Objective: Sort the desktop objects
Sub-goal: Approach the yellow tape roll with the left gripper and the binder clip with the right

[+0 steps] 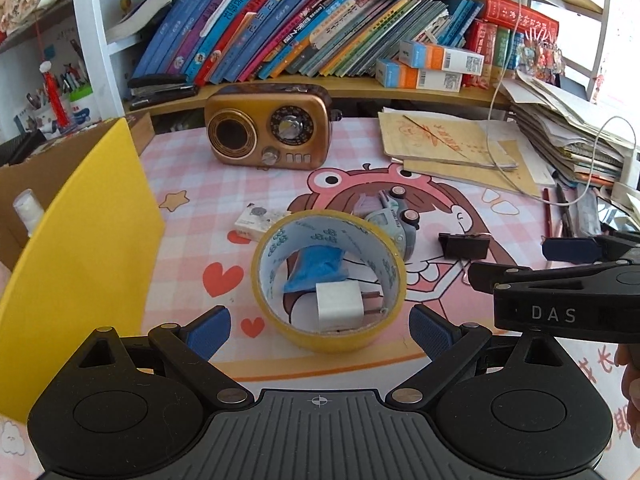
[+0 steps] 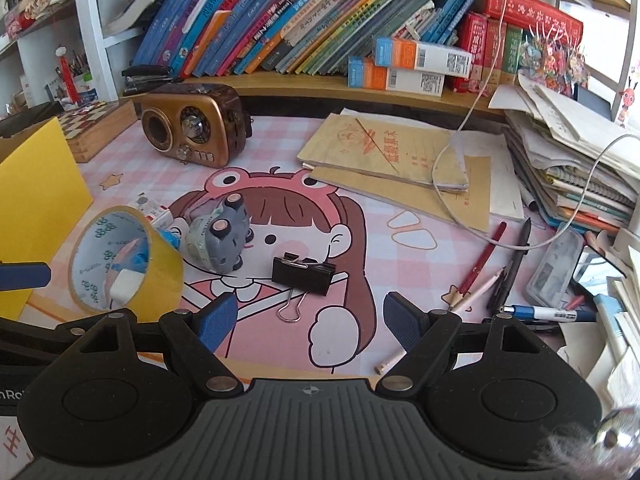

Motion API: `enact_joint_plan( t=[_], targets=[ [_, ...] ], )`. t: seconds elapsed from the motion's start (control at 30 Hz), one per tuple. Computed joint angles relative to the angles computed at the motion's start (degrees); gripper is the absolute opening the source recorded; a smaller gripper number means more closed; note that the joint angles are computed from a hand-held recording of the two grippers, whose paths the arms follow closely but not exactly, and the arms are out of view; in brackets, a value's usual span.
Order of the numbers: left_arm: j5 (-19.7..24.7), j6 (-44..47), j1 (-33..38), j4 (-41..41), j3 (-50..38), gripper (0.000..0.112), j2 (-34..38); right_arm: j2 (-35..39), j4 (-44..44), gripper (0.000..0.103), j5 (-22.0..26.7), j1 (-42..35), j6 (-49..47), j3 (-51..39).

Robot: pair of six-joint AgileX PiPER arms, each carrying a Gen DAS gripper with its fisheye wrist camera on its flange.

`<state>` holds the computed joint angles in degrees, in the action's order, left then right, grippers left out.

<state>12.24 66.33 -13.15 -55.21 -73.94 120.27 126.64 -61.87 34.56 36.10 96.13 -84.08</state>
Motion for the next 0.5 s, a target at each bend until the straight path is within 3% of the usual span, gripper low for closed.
enact_joint_plan(
  t=[0.17,0.37,0.5],
  targets=[
    [-0.1,0.5,-0.5,-0.4,-3.2,0.098,2.7,0.9,1.3,0.079,-1.1,-1.6,-1.7,-1.1],
    [1.7,-10.6,-1.1,11.1,-8.5,0.097,5.9,1.9,3.0,0.079,-2.1,-3.4,-3.5,-2.5],
    [4.1,-7.0,-0.3,7.5,-9.5,0.091,6.3,3.0,4.5,0.079,-3.1,-4.2,-5.3,-3.9]
  ],
)
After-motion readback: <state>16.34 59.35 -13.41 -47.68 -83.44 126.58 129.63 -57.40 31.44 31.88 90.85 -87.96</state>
